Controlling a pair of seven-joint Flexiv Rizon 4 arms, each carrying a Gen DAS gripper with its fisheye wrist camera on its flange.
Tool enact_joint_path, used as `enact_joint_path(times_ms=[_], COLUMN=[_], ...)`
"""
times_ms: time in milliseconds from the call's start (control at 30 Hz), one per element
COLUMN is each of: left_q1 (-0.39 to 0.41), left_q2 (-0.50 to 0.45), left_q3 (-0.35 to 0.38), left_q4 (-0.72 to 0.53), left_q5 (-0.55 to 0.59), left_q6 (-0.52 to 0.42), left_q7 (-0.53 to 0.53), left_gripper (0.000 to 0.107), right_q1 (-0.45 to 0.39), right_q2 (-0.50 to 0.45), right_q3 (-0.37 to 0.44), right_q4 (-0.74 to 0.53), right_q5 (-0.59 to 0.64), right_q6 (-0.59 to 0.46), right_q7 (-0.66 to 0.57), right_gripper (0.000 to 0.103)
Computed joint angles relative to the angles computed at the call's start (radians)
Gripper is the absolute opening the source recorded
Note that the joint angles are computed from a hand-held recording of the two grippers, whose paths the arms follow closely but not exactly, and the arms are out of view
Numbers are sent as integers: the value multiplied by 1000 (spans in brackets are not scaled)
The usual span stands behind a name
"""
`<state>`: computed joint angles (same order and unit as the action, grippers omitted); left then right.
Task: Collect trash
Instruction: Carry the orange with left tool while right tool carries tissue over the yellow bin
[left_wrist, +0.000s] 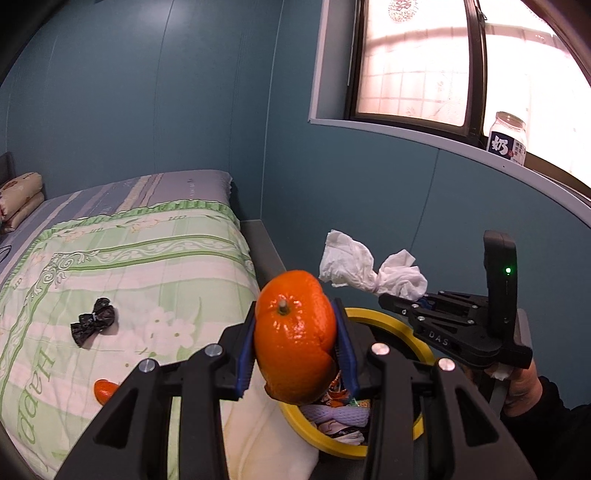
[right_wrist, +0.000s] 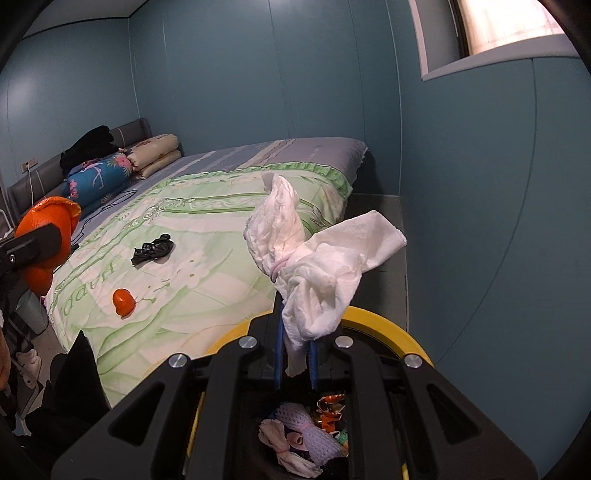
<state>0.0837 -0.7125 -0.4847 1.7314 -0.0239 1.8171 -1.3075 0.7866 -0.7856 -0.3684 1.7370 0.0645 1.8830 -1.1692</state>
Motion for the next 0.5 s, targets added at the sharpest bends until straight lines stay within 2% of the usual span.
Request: enact_joint_path(times_ms=[67,167,300,400,500], left_q1=[-9,-30,-24,-48,-69], left_q2=[-13,-35,-81,-111,-141], left_q3=[-1,3,-37,-29,-21], left_q4=[-18,-52,-98,-135,-170], left_q5=[-3,-19,-58,-101,-150], left_q6=[-15,-48,-126,-177,-226], left_q7=[5,21,65,98,130], left_gripper=[35,35,35,35,35], right_q1=[-10,9,-24,-67,-73], right_q2=[-1,-9,-14,-11,-14], right_q3=[10,-19,9,51,52], right_q4=[0,1,-11,-13,-12], right_q5=[-1,11,-22,-65,-94], right_q6=[-3,-31,-78,-97,-113], right_q7=[4,22,68,93,120], right_gripper=[10,10,10,10,10])
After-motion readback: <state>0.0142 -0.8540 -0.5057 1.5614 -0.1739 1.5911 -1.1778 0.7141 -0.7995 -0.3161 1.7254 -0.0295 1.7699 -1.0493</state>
